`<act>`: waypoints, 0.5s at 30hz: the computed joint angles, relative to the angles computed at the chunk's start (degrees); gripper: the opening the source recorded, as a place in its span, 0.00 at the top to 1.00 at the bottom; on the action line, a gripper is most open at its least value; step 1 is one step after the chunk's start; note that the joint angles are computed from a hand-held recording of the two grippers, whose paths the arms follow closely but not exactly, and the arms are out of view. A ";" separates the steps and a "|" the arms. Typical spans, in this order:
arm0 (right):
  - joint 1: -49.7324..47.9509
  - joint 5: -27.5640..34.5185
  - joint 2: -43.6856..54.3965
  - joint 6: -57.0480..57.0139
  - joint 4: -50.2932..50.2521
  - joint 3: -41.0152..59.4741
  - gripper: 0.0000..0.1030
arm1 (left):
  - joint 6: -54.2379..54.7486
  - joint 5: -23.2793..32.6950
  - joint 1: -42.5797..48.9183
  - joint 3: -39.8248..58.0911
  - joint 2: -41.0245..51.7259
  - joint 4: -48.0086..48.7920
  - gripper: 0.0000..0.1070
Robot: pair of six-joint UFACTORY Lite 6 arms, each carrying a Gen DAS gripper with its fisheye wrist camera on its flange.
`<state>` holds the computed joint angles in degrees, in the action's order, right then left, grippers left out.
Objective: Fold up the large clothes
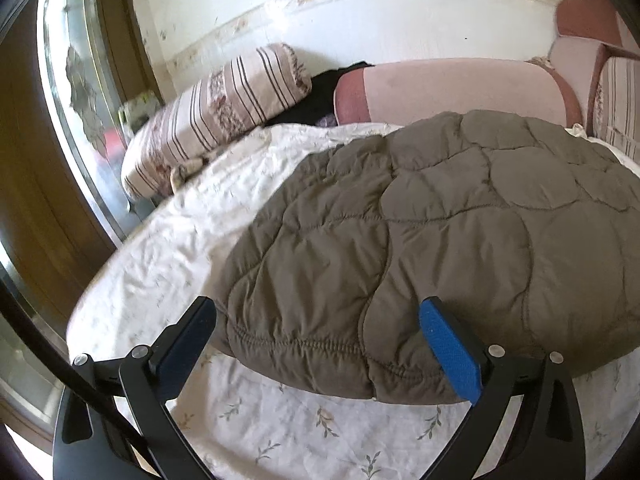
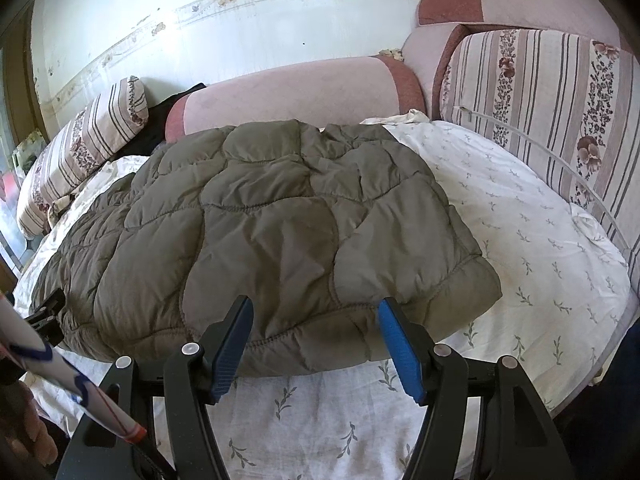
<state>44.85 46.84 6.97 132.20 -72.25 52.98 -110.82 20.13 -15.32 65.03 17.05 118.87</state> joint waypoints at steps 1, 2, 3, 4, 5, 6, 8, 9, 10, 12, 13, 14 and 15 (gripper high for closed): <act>0.29 0.31 -0.15 0.19 -0.01 -0.10 0.32 | -1.47 1.02 -0.36 -0.93 -0.72 1.58 0.05; 0.41 0.54 -0.30 0.22 -0.01 -0.17 0.32 | -1.87 2.01 -0.81 -1.76 -1.54 2.02 0.05; 0.61 0.89 -0.49 0.33 -0.07 -0.24 0.32 | -2.48 2.39 -0.97 -2.51 -2.44 2.63 0.05; 0.79 1.16 -0.52 0.33 -0.06 -0.17 0.32 | -3.78 2.61 -0.90 -3.47 -3.50 4.03 0.05; 1.02 1.55 -0.60 0.21 0.00 -0.12 0.31 | -4.62 3.24 -1.15 -4.57 -4.71 4.78 0.05; 1.35 2.16 -0.53 -0.16 0.28 0.13 0.31 | -4.33 3.11 -1.17 -5.10 -5.49 4.59 0.05; 2.16 3.32 -0.55 -0.72 0.64 0.56 0.31 | -2.29 0.77 -0.84 -6.19 -7.49 3.10 0.05; 2.77 4.08 -0.59 -0.90 0.75 0.82 0.31 | -0.19 -0.05 -0.74 -6.81 -8.59 1.06 0.05; 3.37 4.81 -0.68 -0.92 0.93 0.90 0.30 | 0.27 -0.15 -0.69 -7.61 -9.43 0.53 0.05; 4.93 6.17 -1.16 -0.53 1.30 0.96 0.29 | 2.07 -0.64 -0.28 -8.89 -11.41 -1.44 0.05; 5.36 6.32 -1.44 -0.43 1.46 0.98 0.29 | 3.49 -0.54 -0.23 -9.37 -12.22 -3.07 0.05; 6.40 6.93 -1.74 -0.30 1.82 1.20 0.29 | 5.46 -0.89 0.03 -9.77 -13.15 -4.89 0.05; 7.77 8.06 -1.87 -0.26 2.15 1.67 0.29 | 6.65 -1.29 0.29 -10.21 -14.02 -5.95 0.05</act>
<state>52.62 54.91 5.10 131.94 -70.10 54.64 -104.18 18.84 -15.04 54.82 3.02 112.92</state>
